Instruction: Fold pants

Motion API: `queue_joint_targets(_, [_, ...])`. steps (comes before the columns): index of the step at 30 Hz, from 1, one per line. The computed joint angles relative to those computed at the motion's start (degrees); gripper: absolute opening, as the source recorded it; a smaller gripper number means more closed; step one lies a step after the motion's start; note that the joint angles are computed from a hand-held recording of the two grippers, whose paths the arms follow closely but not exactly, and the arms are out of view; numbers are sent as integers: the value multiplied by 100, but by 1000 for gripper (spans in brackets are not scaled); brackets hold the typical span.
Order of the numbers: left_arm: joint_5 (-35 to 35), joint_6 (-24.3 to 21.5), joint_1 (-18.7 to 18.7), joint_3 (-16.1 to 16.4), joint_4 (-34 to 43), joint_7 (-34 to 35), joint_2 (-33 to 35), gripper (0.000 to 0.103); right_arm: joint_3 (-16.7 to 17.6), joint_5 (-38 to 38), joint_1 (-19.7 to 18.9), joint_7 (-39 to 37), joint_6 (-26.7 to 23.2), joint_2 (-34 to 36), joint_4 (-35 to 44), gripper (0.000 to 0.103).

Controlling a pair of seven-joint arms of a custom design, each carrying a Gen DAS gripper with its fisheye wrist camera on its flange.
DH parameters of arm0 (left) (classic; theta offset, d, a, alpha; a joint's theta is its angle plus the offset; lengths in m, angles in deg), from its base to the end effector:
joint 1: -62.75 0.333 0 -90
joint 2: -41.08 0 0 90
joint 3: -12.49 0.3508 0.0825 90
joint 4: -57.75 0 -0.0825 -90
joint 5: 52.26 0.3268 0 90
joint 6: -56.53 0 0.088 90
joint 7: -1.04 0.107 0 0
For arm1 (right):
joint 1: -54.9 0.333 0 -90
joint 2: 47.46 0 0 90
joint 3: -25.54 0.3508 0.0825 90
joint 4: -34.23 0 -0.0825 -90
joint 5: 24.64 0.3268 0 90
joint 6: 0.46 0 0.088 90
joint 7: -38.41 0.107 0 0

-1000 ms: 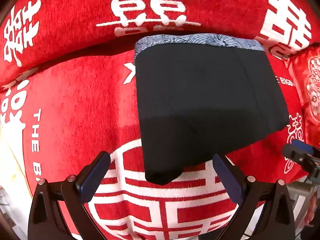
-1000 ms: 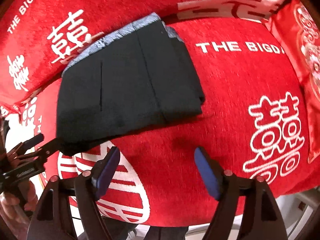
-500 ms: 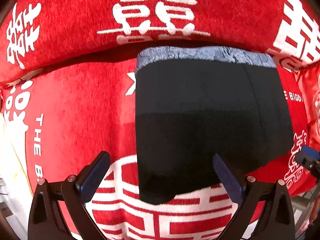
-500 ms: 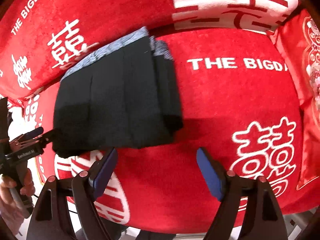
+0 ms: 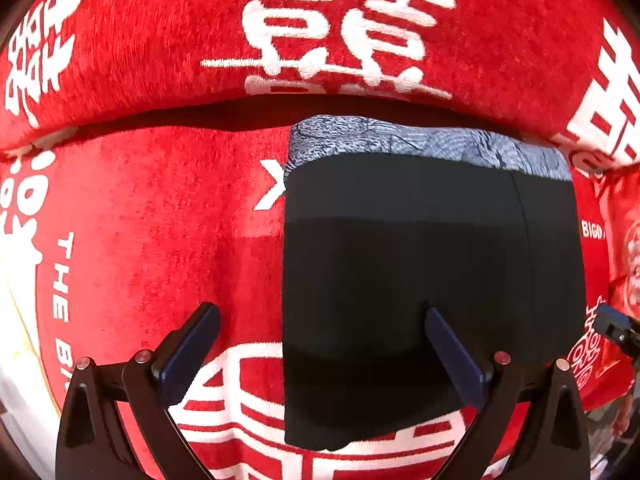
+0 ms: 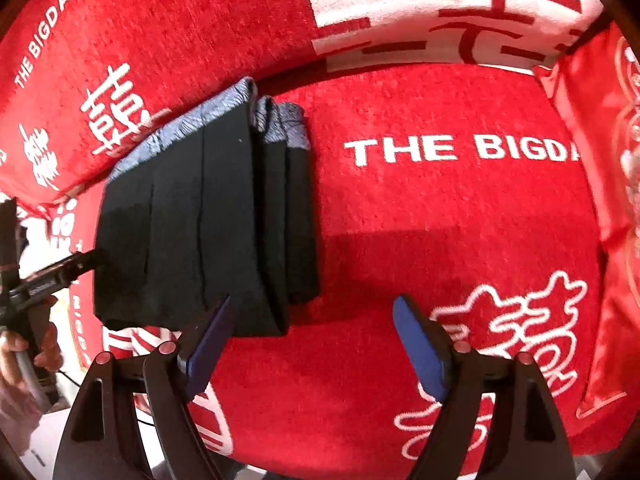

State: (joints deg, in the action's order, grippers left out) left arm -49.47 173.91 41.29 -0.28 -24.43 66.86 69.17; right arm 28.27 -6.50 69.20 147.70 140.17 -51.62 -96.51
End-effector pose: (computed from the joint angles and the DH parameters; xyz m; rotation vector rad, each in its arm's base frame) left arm 0.5749 -0.3488 0.4785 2.0166 -2.3737 0.2287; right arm 0.4586 0.1409 0.4779 -1.7186 2.2357 0.1308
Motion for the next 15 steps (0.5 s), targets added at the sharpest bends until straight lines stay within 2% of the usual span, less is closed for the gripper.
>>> queue_joint_targets(2, [-127, -22, 45, -10, -26, -71, 11, 103, -62, 386, -7, -302, 131, 82, 24, 84])
queue_joint_targets(6, [-201, 83, 74, -27, -90, -70, 36, 103, -72, 599, -64, -626, 144, 367, 247, 84])
queue_joint_targets(11, [-273, 174, 129, -44, 49, 86, 169, 103, -32, 1761, -218, -1672, 102, 795, 570, 84])
queue_joint_targets(15, [-416, 227, 244, -60, 273, 279, 322, 103, 10, 2317, -357, -2151, -31, 955, 674, 84])
